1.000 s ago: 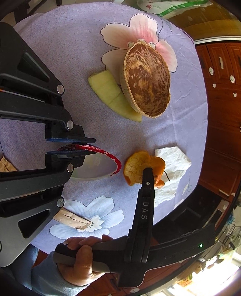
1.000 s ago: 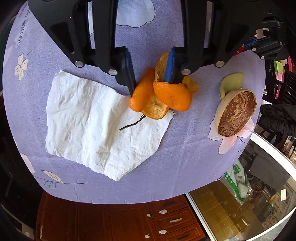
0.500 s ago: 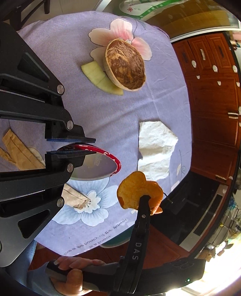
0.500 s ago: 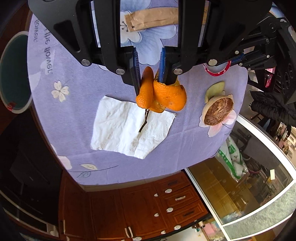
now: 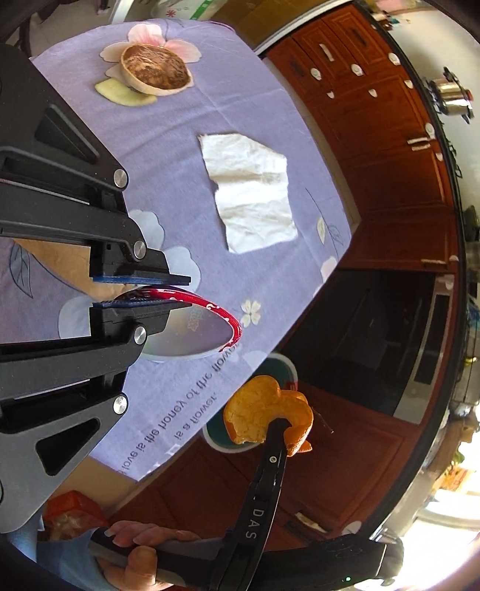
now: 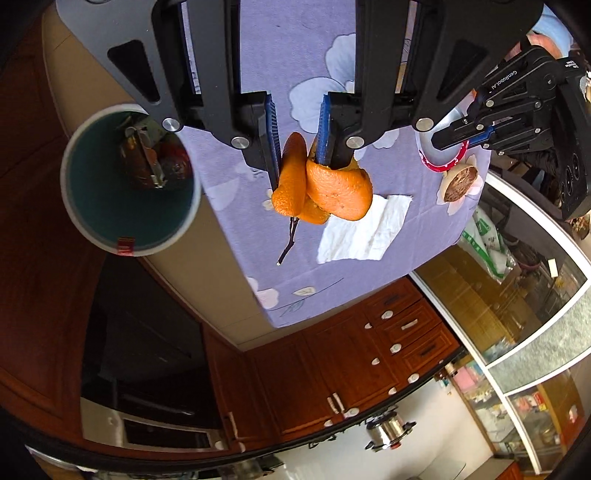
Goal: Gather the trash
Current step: 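Carry cup and peels to the bin and open both tools over it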
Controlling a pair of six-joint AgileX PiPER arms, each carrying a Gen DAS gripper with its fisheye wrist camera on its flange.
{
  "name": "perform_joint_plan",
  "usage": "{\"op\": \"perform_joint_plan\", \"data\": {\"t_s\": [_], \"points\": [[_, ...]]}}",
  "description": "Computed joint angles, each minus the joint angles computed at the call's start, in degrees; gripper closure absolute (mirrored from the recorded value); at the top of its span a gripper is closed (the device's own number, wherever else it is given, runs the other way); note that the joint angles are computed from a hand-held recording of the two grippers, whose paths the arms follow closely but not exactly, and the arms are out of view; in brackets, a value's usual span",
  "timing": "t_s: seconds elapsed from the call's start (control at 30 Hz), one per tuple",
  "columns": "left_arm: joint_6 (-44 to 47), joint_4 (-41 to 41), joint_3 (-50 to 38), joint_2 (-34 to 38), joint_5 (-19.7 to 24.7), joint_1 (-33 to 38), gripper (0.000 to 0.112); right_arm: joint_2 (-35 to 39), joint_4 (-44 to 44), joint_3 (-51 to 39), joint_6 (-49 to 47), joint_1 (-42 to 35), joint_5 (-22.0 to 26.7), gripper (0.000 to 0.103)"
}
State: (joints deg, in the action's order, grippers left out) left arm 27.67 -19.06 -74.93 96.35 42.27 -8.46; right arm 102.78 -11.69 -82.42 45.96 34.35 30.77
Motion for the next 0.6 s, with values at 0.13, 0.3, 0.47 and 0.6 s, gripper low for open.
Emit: {"op": "perform_joint_plan", "data": {"t_s": [0.13,0.3,0.47,0.6], "points": [[-4.06,2.77,-5.07,2.63,1.66,-5.51,0.105,-6.08,-0.85,8.99,2.16,-4.13,-3.52,0.087],[-9.18,7.41,-12.25,7.42,3.75,-12.03,0.105,-11.75,-0.07,17.36,1.87,-9.68,-6.41,0.086],[-12.68,10.72,-21.25,14.43,6.98,-17.36,0.105,-13.6,1.69,22.21,0.07,-14.7,-7.25,0.086],[-14.62,12.49,-30.25,21.45,10.3,-20.75,0.105,-12.45,5.19,23.69,-3.31,-18.35,-7.06,0.086]]}}
